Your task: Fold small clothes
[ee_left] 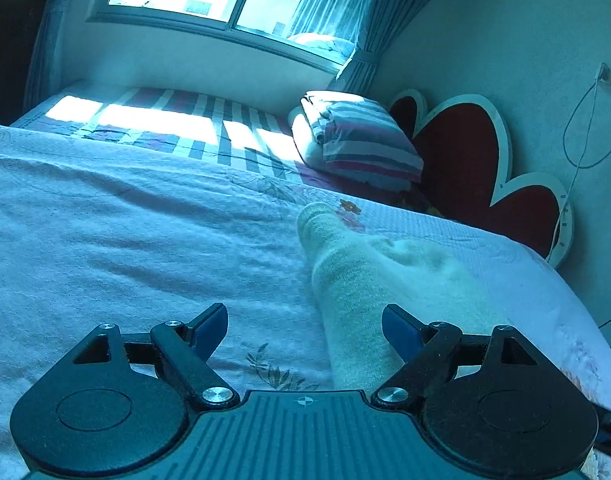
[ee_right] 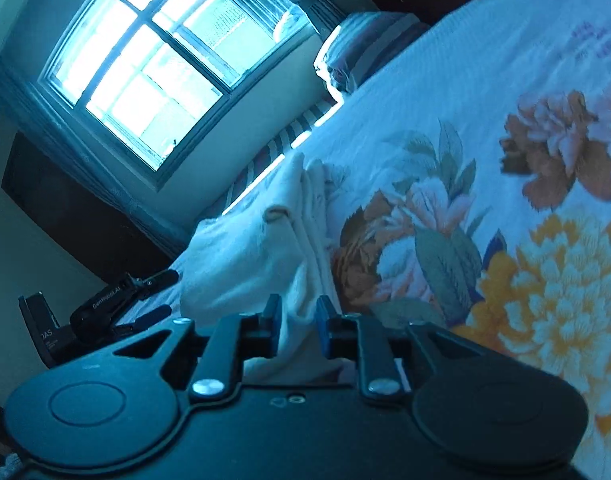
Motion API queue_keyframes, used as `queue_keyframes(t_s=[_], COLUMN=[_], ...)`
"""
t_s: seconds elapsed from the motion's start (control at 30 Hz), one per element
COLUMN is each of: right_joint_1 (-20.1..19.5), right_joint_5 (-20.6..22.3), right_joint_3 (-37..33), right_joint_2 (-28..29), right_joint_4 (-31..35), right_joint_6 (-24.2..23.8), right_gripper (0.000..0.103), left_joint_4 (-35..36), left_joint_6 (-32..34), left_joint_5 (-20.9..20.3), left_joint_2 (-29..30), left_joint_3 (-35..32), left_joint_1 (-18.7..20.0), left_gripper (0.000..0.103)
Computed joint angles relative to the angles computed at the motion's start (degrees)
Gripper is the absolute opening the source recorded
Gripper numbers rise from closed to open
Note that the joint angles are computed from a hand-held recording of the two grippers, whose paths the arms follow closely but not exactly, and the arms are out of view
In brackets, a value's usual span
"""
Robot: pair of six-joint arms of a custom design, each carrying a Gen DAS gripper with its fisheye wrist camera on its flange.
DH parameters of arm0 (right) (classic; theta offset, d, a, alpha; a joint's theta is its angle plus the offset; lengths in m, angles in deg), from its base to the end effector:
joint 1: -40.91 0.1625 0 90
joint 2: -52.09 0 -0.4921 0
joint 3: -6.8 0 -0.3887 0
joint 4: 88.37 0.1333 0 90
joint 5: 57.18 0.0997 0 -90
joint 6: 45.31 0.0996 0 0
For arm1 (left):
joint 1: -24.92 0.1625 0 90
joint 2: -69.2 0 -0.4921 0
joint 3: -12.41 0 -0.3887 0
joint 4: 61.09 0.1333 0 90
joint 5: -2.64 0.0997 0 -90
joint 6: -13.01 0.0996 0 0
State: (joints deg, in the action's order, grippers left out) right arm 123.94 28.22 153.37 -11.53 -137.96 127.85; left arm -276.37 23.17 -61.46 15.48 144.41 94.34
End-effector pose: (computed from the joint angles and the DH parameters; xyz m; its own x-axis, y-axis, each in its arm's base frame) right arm 0.1045 -0.3094 0.0797 -0.9984 -0.0109 0.0557 -0.0525 0.5484 -0.8345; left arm -0.0115 -0.5337 0.1904 -0.8972 0.1295 -0.4222 0.4043 0.6254 -0.6673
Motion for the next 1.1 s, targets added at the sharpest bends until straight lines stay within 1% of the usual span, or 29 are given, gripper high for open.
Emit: queue_keyframes(t_s=[0.03,0.1,0.13,0.17,0.23,0.3,0.33,0.37,0.4,0.47,0.53,0.6,0.67,0.7,0.73,0.77,0.8,0.83,0.9,0.93,0.97,1.0,1.07,1.1], right_joint_1=[0.43,1.36,2.05,2.76,4.09,4.94,5.84,6.76,7.26,7.51,7.64,7.64,7.2,7.37,7.66,7.88,8.12,7.98,8.09,8.42,8.76,9.12,10.57,10.56], right_joint_5=[-0.3,0.18,0.74,1.88,3.7,4.13,5.72,7.98,9.57,11.14,12.25,12.51,11.83,11.75,11.75,11.3,11.08,10.35,10.52,10.8,11.4,12.4,17.87,18.48], right_joint_3=[-1.3,-6.27,-9.74,-12.29,-17.76,-21.72,-23.53,-25.17,-25.96,-24.7,-21.66,-19.89,-20.56,-21.27,-21.35,-20.52,-20.01,-20.52,-23.38,-25.08,-26.65,-28.14,-32.28,-32.47], right_joint_2=[-0.91,-1.3,-0.47,0.48,2.66,4.73,5.99,7.22,7.95,7.74,7.32,8.05,8.0,7.8,7.27,6.2,5.49,5.12,5.78,6.71,7.69,8.61,11.79,12.25], right_joint_4=[1.06,7.08,10.82,12.93,18.77,23.06,24.74,26.71,27.62,25.74,21.41,17.2,17.91,19.24,19.55,17.94,16.47,16.76,19.73,20.84,22.07,23.6,28.02,27.91], right_joint_6=[-0.92,-3.2,-4.82,-6.03,-7.99,-9.99,-11.43,-12.81,-13.73,-13.34,-12.1,-12.38,-10.03,-9.43,-9.76,-10.99,-12.05,-12.61,-12.46,-13.28,-14.6,-15.57,-17.84,-18.68], right_gripper=[0.03,0.031,0.032,0.034,0.035,0.038,0.038,0.024,0.018,0.015,0.015,0.015,0.016,0.018,0.02,0.024,0.025,0.025,0.024,0.024,0.025,0.025,0.022,0.021], left_joint_4=[-0.01,-0.71,-0.92,-0.5,0.08,1.1,1.82,2.14,1.53,0.21,2.27,4.12,6.62,5.61,3.36,2.88,4.01,5.19,8.88,10.89,11.81,12.43,10.63,10.34], left_joint_6=[-0.05,-0.86,-1.58,-1.84,-0.75,0.02,0.44,1.86,3.84,9.43,11.27,10.83,8.13,8.39,8.95,8.13,6.07,4.61,2.82,2.3,2.66,3.58,4.94,5.22], left_joint_5=[0.21,-0.4,-1.19,-1.33,-1.34,-1.55,-0.95,0.73,2.22,3.94,6.3,5.65,5.01,4.67,3.57,1.92,-0.58,-1.53,-2.73,-2.45,0.22,2.58,1.97,1.87], left_joint_2=[0.31,0.74,0.97,1.05,1.59,2.06,2.34,2.95,3.6,4.89,5.97,5.94,4.53,3.94,3.52,2.94,2.31,2.31,2.67,3.31,4.36,5.42,6.92,7.12], left_joint_3=[-0.52,-1.14,-1.47,-1.79,-2.6,-3.51,-4.0,-4.54,-4.73,-5.25,-6.67,-7.74,-8.0,-7.51,-6.93,-6.75,-7.17,-7.99,-9.63,-10.49,-11.21,-11.81,-11.95,-11.99], left_joint_1=[0.25,0.77,1.26,1.4,1.65,1.98,2.0,1.6,0.88,-0.6,-1.47,-1.12,-0.91,-1.16,-1.2,-0.99,-0.36,0.07,0.49,0.63,0.26,0.02,0.67,0.73], left_gripper=[0.085,0.085,0.085,0.085,0.085,0.085,0.085,0.085,0.085,0.085,0.085,0.085,0.085,0.084,0.082,0.082,0.082,0.082,0.082,0.082,0.082,0.082,0.084,0.085])
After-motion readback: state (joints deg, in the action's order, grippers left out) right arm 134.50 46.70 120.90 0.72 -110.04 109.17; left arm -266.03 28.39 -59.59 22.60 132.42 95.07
